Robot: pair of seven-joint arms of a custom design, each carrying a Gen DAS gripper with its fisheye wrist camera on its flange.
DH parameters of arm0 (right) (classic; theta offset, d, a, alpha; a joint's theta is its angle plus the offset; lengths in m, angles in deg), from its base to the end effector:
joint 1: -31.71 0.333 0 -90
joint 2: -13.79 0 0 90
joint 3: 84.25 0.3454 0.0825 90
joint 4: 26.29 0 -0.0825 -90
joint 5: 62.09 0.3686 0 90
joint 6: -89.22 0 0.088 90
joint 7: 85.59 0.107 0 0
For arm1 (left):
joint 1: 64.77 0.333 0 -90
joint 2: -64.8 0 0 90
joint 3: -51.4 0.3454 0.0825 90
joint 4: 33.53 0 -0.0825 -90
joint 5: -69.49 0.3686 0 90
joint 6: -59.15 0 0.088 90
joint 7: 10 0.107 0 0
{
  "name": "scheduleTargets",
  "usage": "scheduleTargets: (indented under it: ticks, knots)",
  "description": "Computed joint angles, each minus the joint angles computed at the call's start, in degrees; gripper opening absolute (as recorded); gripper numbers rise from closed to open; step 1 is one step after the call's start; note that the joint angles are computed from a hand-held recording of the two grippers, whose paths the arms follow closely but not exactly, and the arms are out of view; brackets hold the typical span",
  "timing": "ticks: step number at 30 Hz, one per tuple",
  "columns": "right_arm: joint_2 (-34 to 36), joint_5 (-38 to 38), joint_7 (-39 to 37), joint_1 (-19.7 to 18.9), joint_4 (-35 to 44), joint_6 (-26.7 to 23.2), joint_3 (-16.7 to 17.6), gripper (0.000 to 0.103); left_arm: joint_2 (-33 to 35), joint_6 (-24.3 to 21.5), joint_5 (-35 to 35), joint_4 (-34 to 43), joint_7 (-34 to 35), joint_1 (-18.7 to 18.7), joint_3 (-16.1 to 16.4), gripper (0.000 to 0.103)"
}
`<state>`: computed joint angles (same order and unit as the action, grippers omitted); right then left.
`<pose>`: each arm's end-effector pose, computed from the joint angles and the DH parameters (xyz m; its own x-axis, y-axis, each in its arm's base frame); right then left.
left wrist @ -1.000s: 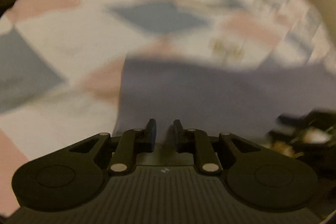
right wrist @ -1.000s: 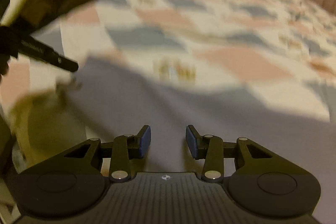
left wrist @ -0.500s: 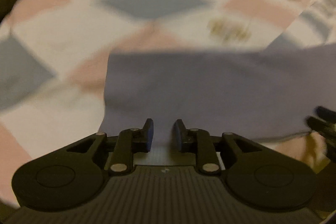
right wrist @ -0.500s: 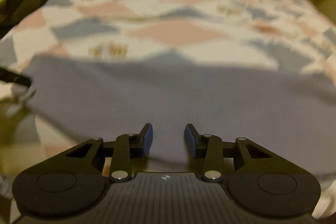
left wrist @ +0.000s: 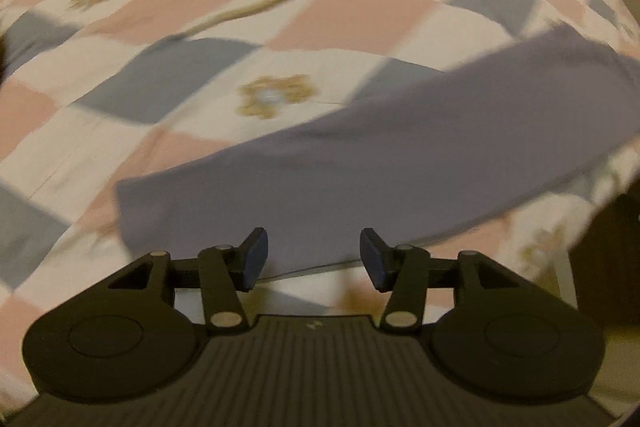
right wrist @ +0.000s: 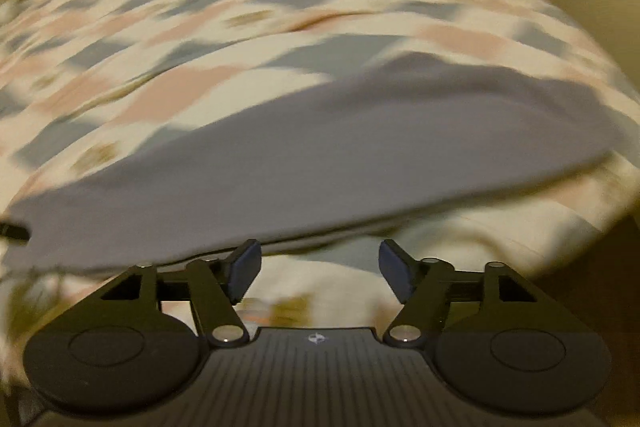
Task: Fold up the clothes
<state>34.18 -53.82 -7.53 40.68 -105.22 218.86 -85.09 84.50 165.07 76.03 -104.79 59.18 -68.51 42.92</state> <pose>0.6969 0.1054 0.6021 0.2945 -0.9552 -0.0307 -0.8229 -0.2371 -0.5163 0.6664 -0.1142 0.6281 0.1436 -0.9891 0.0326 -0.9525 -0.1470 -0.2668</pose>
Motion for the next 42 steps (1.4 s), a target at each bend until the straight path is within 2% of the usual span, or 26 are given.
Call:
scheduleTargets:
  ticks: [4,5,6,8,11,15,19,23,34,42]
  knots:
    - [-6.63,-6.5,11.27,2.5,-7.08,2.79,-2.52,0.084,0.55,0.73,-2.93,3.64,9.17,0.52,-1.93,0.048]
    - [-8.76,-8.77,15.05,3.31,-9.22,3.3,-2.71,0.085,-0.54,1.69,-3.63,3.11,11.17,0.8,-2.1,0.052]
    - [-10.19,-10.39,18.47,3.87,-10.6,3.58,-2.47,0.086,-1.57,2.6,-4.41,2.67,13.21,1.08,-2.24,0.06]
    - [-12.85,-12.77,24.0,4.64,-12.26,2.85,-1.47,0.087,-3.6,3.9,-5.82,2.02,17.2,1.54,-2.35,0.065]
    - [-16.36,-16.45,30.95,5.71,-13.52,2.47,0.39,0.089,-7.46,4.59,-6.84,0.72,22.1,2.09,-1.86,0.065]
    - [-21.27,-19.64,37.06,5.92,-15.03,4.51,2.77,0.098,-12.12,3.88,-8.57,-0.79,24.01,2.54,-0.77,0.075]
    - [-24.49,-22.73,41.77,5.22,-14.72,3.92,4.65,0.098,-16.11,3.07,-9.54,-2.55,24.4,2.53,0.06,0.076]
    - [-27.28,-22.47,42.2,4.36,-15.59,2.75,5.61,0.1,-19.88,3.62,-10.23,-5.33,22.68,2.02,0.61,0.079]
    - [-36.92,-16.65,34.88,0.76,-24.31,1.54,5.84,0.1,-26.03,2.83,-6.26,-11.64,16.5,-1.96,-0.58,0.08]
    - [-39.05,-15.3,31.11,-1.53,-27.49,2.58,7.16,0.1,-28.0,2.96,-6.66,-15.17,17.34,-2.86,0.58,0.08]
